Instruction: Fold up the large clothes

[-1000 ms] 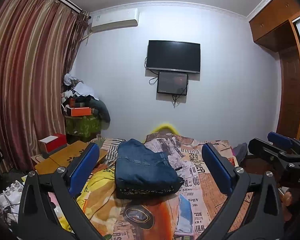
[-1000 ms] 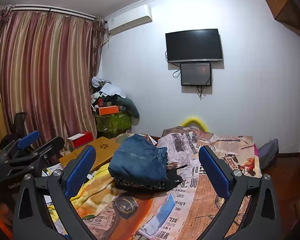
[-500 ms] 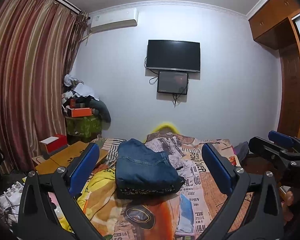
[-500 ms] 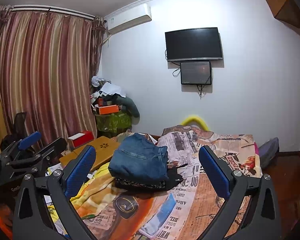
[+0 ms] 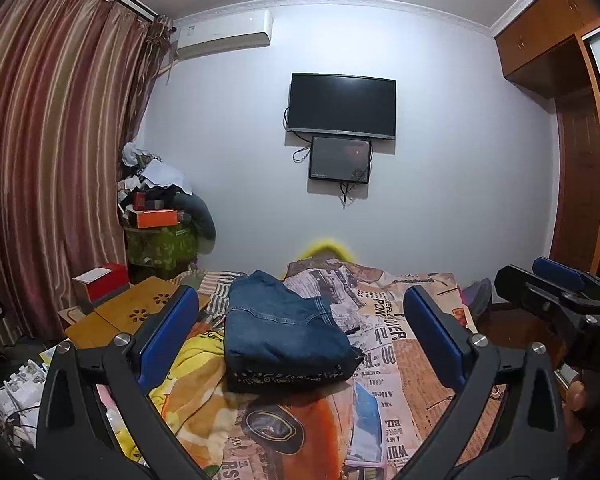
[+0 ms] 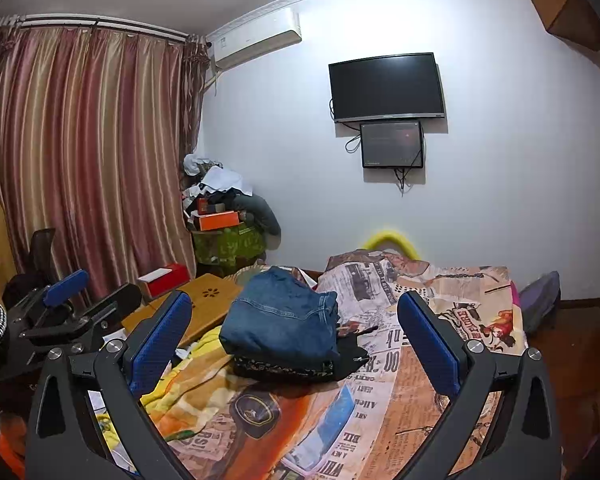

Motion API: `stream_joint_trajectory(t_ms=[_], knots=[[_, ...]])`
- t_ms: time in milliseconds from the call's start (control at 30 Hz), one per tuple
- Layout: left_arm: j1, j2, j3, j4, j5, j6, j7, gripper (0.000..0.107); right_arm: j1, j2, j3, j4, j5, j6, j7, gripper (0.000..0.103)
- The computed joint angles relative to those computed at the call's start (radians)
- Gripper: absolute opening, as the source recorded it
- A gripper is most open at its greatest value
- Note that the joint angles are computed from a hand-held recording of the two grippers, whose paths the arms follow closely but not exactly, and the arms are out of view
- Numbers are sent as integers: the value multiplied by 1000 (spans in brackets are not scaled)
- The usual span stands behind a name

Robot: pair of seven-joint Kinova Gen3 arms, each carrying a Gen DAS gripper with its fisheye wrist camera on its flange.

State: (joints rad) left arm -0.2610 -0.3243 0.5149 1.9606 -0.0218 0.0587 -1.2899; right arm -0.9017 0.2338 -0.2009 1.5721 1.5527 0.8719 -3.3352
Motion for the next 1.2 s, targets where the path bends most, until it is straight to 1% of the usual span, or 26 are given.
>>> stream_joint_trajectory(t_ms=[167,367,433,500,533,667,800,1000,1200], knots=[[-3,-1,1,1,5,0,2,103,-1,5,0,1,7,2,-14,102],[-26,-6,21,2,5,2,11,103,3,5,3,4,-5,-3,-23,102],[-7,-2,7,2,4,1,7,103,2,5,3,5,-4,2,-26,102],[47,10,-36,-3,1,8,-6,103,-1,5,3,5,-1,9,-27,102],[60,12,-47,-4,0,10,-9,103,-2,5,3,4,0,13,-27,102],[37,5,-22,-1,-1,0,-5,103,-10,9,2,2,5,31,-23,102],[69,10,-50,-3,-2,5,-16,103,-22,18,2,-6,10,53,-15,102],[95,17,-70,-6,-3,3,-25,103,-30,25,6,-15,11,61,0,102],[39,5,-21,-4,-7,5,-21,103,-31,24,8,-14,10,56,-7,102]])
